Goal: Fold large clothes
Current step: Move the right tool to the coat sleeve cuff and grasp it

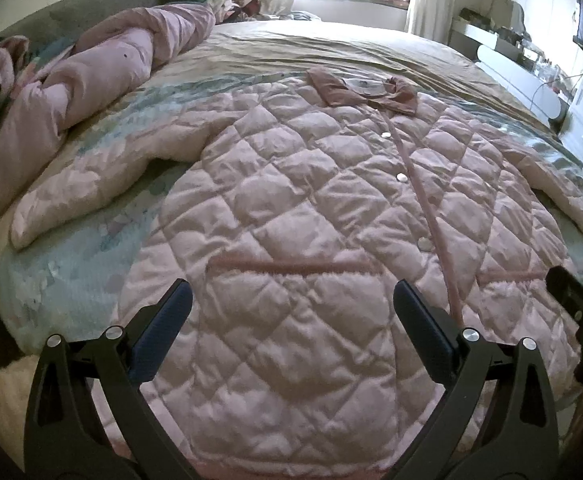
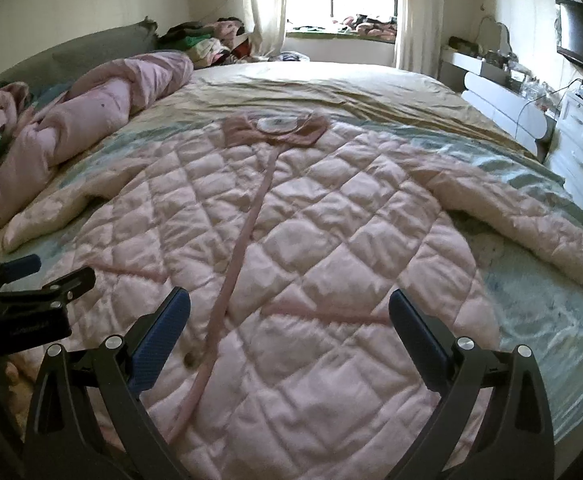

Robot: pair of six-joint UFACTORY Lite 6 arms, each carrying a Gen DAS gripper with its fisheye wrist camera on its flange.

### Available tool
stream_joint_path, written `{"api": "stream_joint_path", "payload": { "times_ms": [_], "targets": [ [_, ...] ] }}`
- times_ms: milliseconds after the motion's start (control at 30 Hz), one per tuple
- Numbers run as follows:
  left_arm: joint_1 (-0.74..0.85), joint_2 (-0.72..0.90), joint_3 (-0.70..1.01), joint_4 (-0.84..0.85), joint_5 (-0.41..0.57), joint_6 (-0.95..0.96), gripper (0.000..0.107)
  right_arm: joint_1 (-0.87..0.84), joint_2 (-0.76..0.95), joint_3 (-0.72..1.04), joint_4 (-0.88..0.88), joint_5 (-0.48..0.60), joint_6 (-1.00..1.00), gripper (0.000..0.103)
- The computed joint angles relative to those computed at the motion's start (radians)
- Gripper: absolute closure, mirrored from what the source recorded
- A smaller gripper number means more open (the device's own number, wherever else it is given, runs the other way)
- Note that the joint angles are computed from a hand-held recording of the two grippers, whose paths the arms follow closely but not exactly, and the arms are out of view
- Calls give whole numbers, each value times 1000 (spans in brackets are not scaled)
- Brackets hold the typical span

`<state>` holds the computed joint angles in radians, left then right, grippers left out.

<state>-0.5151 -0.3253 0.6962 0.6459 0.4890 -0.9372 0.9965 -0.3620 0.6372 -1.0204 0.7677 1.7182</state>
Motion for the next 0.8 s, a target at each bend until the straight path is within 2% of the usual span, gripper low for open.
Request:
{"api": "stream_joint_path", "payload": {
  "times_ms": [267, 433, 800],
  "targets": [
    [50, 194, 187, -147, -47, 183, 13, -218, 39, 56, -34, -101, -100, 4],
    [82, 326, 342, -341, -37, 394, 13, -361, 60, 87, -34, -185, -160, 4],
    [70, 596, 698, -365, 17, 452, 13, -727, 137, 142, 60, -405, -361, 4]
  ]
}}
